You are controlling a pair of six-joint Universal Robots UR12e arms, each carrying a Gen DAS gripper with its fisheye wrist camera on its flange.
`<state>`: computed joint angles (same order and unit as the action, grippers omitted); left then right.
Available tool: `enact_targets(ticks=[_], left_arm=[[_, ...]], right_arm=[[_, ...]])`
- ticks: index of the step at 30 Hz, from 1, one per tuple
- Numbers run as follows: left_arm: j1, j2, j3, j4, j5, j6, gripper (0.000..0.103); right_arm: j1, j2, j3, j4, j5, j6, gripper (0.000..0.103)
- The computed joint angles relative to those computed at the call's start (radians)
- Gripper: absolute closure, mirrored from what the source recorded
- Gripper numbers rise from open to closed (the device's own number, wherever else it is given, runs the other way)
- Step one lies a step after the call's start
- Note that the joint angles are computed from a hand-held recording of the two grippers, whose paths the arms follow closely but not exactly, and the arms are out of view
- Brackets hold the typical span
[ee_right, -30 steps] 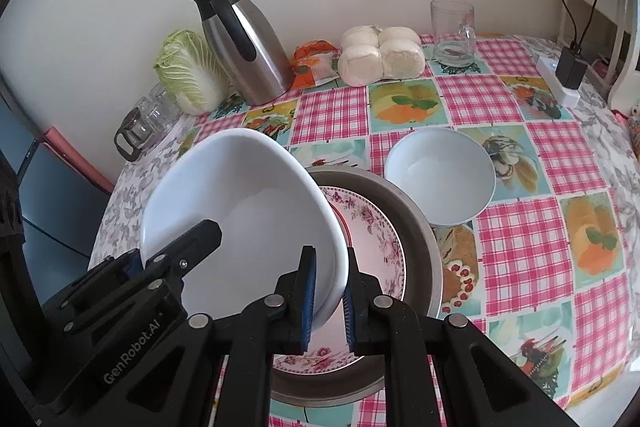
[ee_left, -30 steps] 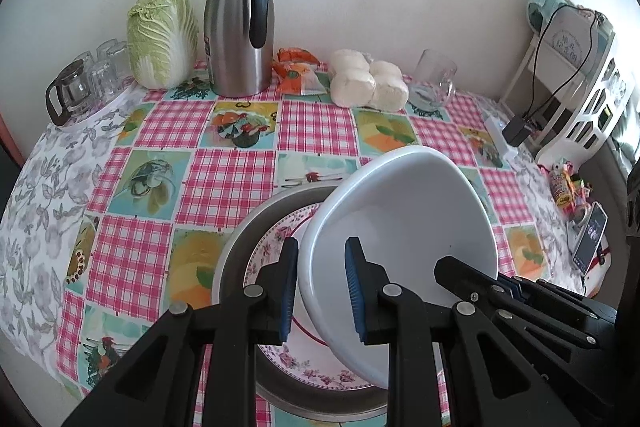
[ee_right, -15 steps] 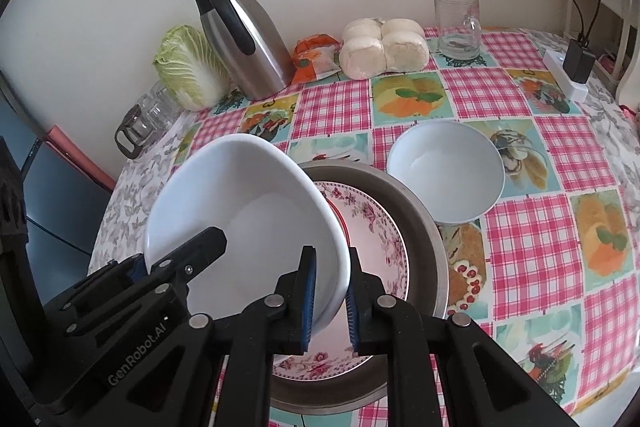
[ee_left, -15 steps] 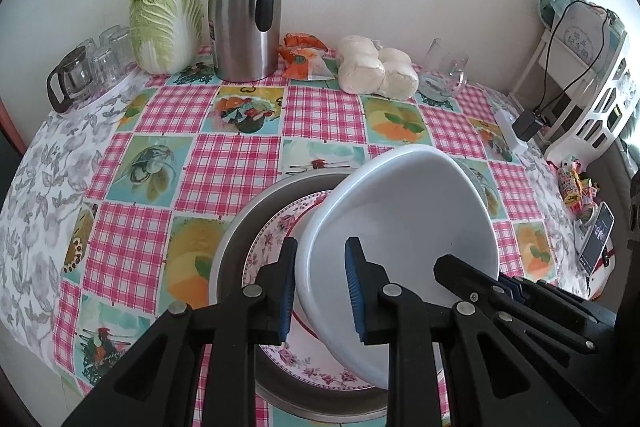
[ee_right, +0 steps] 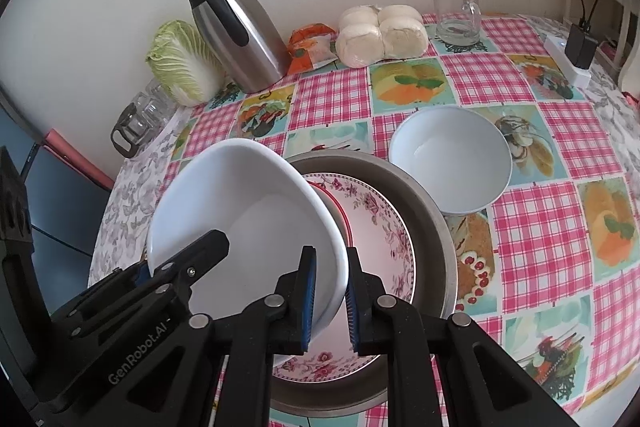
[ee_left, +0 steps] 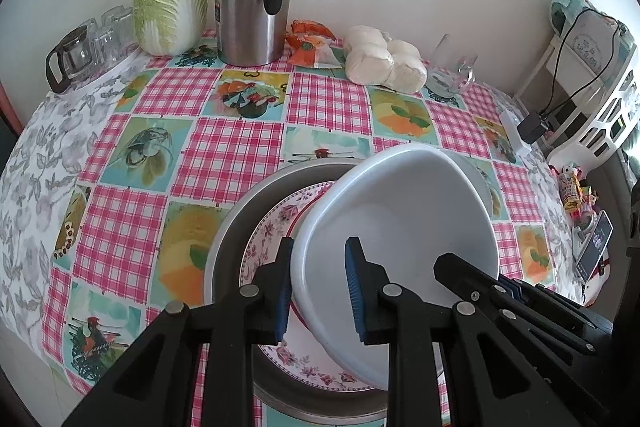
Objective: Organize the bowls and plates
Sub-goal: 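Lower the square bowl into the red-rimmed bowl with the right tool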
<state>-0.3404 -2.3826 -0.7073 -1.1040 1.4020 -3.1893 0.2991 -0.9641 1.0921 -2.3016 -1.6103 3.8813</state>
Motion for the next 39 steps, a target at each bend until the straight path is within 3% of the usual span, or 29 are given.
enact_targets(ticks=[12,39], left_arm=[[0.006,-0.007,0.009,-0.019,-0.018,-0.01,0.078],[0.012,0.011,-0.021,0.026,-0.024,-0.045,0.076]], right_arm=[[-0.003,0.006,-0.004,0.001,0.006,0.018,0.086],[-0.007,-0.003,0.008,-0.021,0.02,0.03,0.082]])
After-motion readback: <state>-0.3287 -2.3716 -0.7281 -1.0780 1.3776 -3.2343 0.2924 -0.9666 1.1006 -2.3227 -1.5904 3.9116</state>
